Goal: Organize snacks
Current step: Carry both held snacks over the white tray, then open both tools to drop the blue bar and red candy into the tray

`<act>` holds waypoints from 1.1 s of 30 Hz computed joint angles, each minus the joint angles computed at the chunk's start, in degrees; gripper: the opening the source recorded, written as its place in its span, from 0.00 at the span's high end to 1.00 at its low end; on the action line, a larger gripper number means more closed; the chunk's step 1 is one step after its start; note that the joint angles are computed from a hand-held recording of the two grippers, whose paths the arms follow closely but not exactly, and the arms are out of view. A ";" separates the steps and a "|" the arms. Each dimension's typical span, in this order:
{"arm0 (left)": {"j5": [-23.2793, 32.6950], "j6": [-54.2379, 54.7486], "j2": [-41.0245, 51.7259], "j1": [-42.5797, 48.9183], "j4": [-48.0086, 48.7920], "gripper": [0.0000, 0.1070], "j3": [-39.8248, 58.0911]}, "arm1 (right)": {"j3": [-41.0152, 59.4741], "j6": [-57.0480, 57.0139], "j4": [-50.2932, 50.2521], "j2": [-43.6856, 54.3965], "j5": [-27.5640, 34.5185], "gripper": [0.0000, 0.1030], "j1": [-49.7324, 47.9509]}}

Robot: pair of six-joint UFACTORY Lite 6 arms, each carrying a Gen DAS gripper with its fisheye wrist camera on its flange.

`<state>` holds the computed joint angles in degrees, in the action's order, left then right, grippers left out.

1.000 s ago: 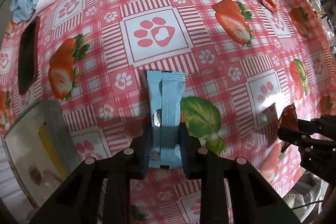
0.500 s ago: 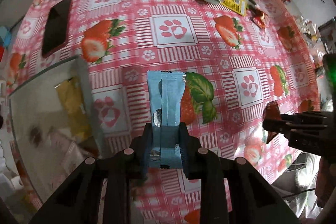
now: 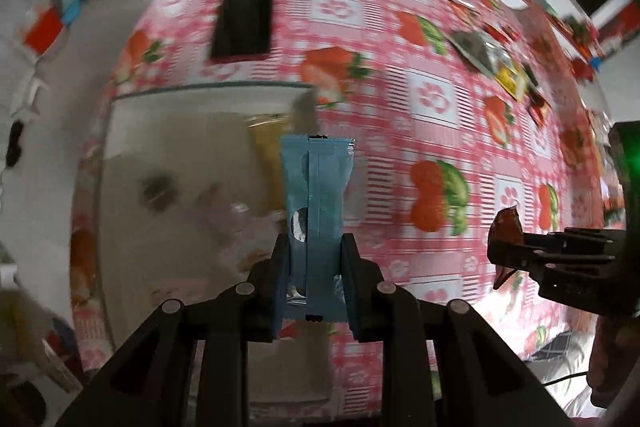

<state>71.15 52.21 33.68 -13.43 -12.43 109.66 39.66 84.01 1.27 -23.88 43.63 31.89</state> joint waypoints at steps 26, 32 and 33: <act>11.89 -3.27 29.71 11.59 4.96 0.75 41.07 | 57.52 -36.40 11.93 55.13 6.57 0.73 -10.27; 8.74 -2.73 27.16 11.21 6.06 0.71 35.81 | 62.27 -36.57 13.23 60.31 7.91 0.72 -11.20; 8.05 -2.55 26.31 11.13 6.07 0.68 34.27 | 61.98 -36.21 13.40 60.06 7.82 0.71 -11.19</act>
<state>79.20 49.65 59.99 -2.31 -6.36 143.93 101.64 47.79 14.67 36.18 51.45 20.70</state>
